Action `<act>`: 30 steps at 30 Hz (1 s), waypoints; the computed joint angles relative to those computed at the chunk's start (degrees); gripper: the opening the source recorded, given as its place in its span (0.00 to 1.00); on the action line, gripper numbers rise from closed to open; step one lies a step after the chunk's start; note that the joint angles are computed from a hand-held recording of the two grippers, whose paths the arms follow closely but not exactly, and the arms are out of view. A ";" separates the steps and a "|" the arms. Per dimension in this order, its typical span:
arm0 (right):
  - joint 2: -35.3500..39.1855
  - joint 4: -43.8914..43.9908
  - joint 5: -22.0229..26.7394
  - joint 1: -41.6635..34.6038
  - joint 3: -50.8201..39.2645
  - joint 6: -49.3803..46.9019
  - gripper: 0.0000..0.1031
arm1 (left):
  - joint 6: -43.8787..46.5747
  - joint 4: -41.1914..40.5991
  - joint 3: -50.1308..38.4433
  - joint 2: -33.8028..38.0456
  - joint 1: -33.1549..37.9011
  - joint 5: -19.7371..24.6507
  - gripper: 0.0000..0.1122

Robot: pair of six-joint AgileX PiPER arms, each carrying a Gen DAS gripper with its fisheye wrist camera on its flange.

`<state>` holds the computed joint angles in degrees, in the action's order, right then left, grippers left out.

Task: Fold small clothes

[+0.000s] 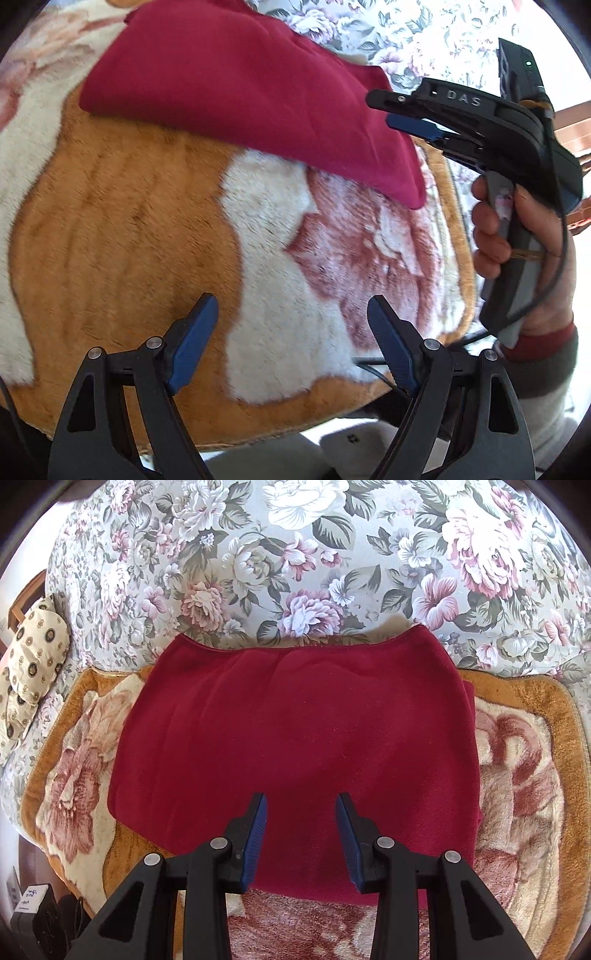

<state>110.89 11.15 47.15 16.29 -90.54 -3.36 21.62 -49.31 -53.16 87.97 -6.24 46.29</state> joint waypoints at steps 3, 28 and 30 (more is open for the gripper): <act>0.77 0.34 0.87 -0.28 -0.72 0.08 0.36 | 1.39 -2.39 0.23 0.52 0.05 1.77 0.74; 6.23 -5.03 4.55 1.25 -6.06 3.91 0.36 | 8.54 -9.24 0.56 2.87 2.73 7.95 0.74; 6.54 -5.05 4.70 1.45 -6.47 3.85 0.36 | 8.28 -9.16 0.07 3.16 2.64 8.00 0.74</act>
<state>117.43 6.10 51.84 17.74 -97.02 0.49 29.90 -58.47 -53.09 91.13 -3.59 54.29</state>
